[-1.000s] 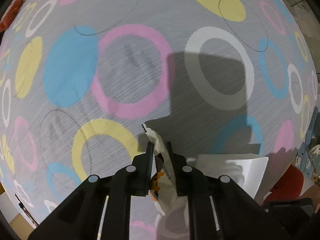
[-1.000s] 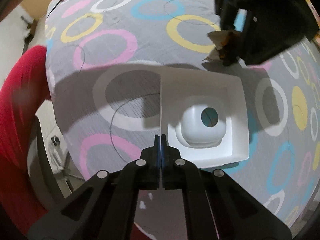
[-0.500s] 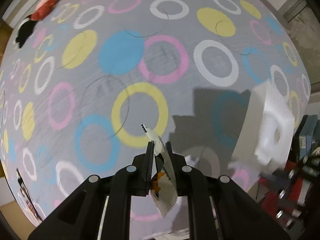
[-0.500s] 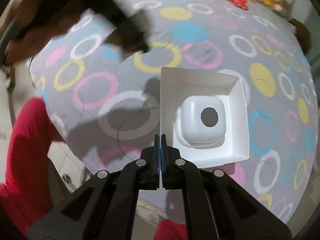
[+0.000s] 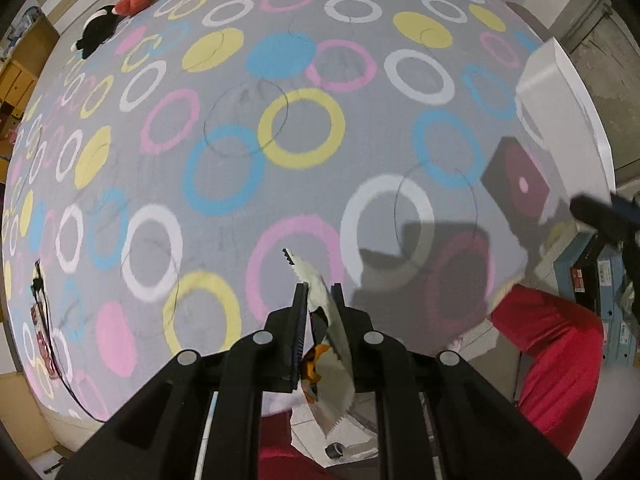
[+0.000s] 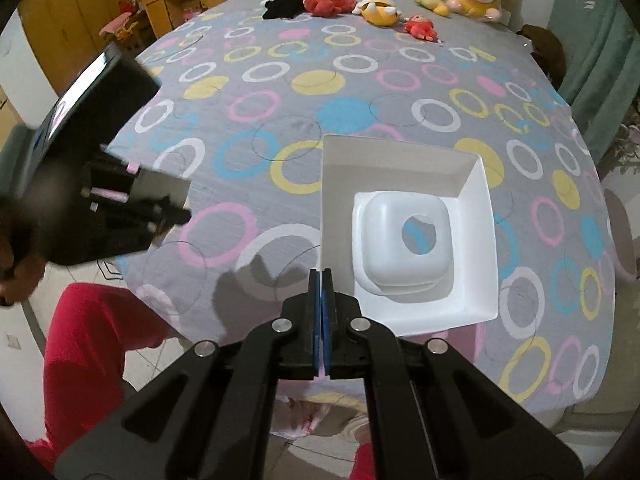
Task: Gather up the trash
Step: 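Carry the snack wrapper and white tray down over the white plastic bag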
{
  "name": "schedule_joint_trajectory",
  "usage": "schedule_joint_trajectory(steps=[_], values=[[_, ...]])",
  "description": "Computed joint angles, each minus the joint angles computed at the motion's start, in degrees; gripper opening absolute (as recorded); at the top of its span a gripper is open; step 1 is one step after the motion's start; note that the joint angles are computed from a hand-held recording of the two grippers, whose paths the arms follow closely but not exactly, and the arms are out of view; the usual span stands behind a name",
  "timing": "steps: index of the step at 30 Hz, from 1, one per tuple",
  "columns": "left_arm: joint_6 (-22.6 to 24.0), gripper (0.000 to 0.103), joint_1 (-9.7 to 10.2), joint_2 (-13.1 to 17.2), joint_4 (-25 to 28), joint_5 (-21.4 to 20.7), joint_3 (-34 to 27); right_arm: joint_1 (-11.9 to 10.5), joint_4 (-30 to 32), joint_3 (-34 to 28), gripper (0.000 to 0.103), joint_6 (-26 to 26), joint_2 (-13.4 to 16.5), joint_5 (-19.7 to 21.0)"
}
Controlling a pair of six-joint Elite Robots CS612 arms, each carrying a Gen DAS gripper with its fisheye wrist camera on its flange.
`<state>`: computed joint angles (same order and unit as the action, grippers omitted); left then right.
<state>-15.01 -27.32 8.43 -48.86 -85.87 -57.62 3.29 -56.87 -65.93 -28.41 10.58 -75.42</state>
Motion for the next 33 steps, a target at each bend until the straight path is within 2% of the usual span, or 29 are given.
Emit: schedule_joint_trajectory(steps=[3, 9, 18, 26, 33], values=[[-1.74, 0.013, -0.28, 1.5, 2.23, -0.83, -4.68, 0.31, 0.46, -2.55, 0.002, 1.61, 0.98, -0.1], [-4.84, 0.013, -1.9, 4.26, 6.03, 1.92, -12.71, 0.98, 2.71, -8.46, 0.002, 3.03, 3.19, -1.2], [-10.49, 0.013, -4.96, 8.87, 11.88, 0.82, -23.99, 1.24, 9.47, -18.51, 0.002, 3.83, 6.54, 2.01], [-14.33, 0.013, -7.81, 12.21, 14.12, 0.84, -30.38, 0.59, 13.76, -26.88, 0.002, 2.3, 9.37, 2.67], [-17.51, 0.013, -10.02, 14.15, 14.21, 3.86, -32.96, -0.57, 16.5, -31.51, 0.002, 3.18, 11.81, 2.58]])
